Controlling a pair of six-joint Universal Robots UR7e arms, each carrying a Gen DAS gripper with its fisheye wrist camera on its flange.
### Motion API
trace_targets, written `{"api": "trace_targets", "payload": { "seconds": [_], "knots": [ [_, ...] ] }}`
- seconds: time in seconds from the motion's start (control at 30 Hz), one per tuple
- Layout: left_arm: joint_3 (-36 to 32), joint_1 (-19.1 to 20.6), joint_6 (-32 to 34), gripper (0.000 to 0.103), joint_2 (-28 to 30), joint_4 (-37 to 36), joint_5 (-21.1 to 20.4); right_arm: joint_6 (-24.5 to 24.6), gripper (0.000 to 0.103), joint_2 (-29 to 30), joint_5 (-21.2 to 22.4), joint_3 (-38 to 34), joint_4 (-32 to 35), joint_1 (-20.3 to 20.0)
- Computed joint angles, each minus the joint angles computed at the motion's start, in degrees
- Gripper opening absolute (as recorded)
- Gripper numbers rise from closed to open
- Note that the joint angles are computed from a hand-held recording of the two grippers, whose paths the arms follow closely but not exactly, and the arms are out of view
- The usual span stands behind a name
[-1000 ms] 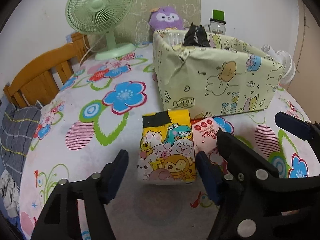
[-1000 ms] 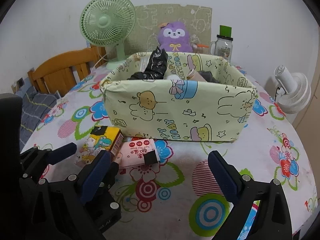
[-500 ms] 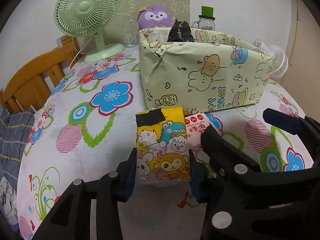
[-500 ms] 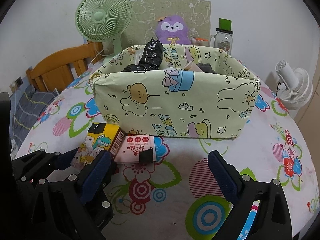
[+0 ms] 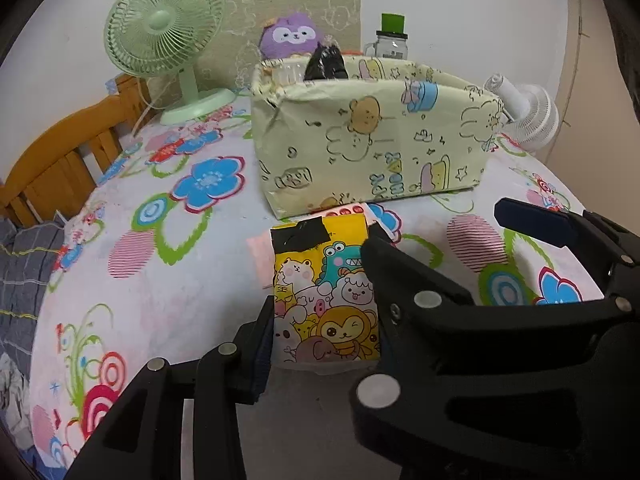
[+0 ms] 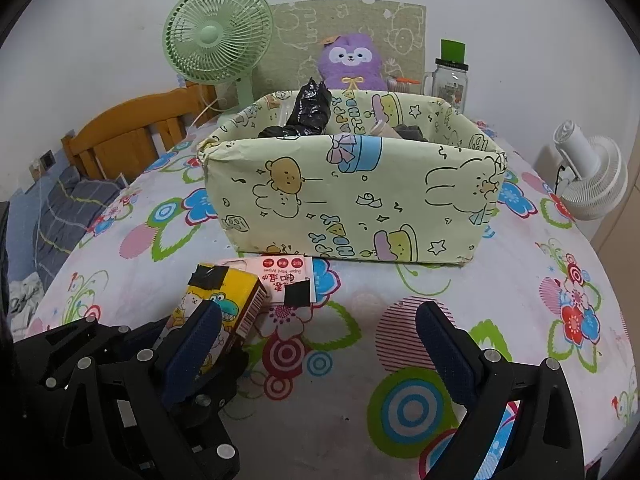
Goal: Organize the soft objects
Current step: 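Grasp the yellow cartoon pack with the left tool while the right tool approaches the pink pack, then lift the yellow pack with the left tool while the right tool closes on the pink pack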
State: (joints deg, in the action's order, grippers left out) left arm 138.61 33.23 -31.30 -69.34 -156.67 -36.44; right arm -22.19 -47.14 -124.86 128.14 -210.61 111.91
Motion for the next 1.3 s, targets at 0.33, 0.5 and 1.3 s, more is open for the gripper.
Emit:
{"api": "trace_targets", "payload": {
  "seconds": [0.33,0.5,1.3],
  "knots": [
    [-1.32,0.52,1.7,0.045,-0.71,1.72,4.61,0.85,0.099,-0.48,0.95,-0.76,1.29,0.34],
    [-2.16,2.9,5.35,0.045,-0.7,0.9,6.88,1.17,0.099,0.51,0.41,-2.57,2.54,0.76],
    [-9.62,12.49,29.98,0.045,3.89,-7.57,1.91,8.81,0.099,2.04,-1.23,-7.93,12.21,-1.23]
  ]
}}
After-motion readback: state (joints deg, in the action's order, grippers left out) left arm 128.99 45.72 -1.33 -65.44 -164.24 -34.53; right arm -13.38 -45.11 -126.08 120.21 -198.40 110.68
